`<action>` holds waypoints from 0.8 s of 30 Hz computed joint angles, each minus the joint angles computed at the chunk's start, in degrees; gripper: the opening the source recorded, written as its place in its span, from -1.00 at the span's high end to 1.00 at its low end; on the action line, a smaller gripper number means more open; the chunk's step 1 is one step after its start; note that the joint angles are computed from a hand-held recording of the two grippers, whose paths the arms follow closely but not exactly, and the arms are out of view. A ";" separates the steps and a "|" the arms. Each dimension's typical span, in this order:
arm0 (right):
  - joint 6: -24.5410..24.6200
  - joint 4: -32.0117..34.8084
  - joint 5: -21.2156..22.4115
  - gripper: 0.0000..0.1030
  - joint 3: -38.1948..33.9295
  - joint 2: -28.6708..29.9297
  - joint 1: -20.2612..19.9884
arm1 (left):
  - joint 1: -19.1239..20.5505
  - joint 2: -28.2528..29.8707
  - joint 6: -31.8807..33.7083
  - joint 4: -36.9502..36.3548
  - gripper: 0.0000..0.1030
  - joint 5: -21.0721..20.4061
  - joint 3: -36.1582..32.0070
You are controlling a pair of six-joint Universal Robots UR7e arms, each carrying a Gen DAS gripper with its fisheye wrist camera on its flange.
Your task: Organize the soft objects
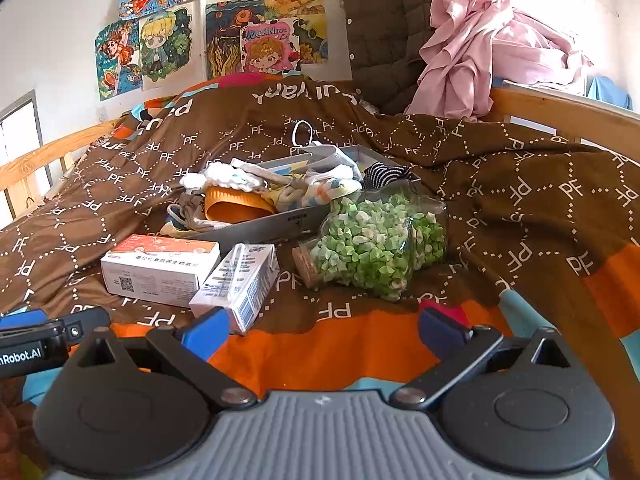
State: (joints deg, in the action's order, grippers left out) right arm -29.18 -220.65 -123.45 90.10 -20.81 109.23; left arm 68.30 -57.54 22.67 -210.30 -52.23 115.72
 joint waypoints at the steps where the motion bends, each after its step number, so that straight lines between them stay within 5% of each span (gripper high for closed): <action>1: -0.05 0.11 -0.08 -0.99 -0.05 0.02 0.00 | 0.01 -0.08 -0.02 -0.19 -0.98 -0.32 0.11; 24: -1.15 0.78 -0.16 -0.99 -0.48 0.25 0.19 | 0.26 -0.48 -0.15 -0.46 -0.98 -2.00 0.75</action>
State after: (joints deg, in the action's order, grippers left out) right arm -30.33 -219.87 -123.61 89.62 -20.56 109.42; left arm 68.56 -58.03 22.52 -210.77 -54.24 116.46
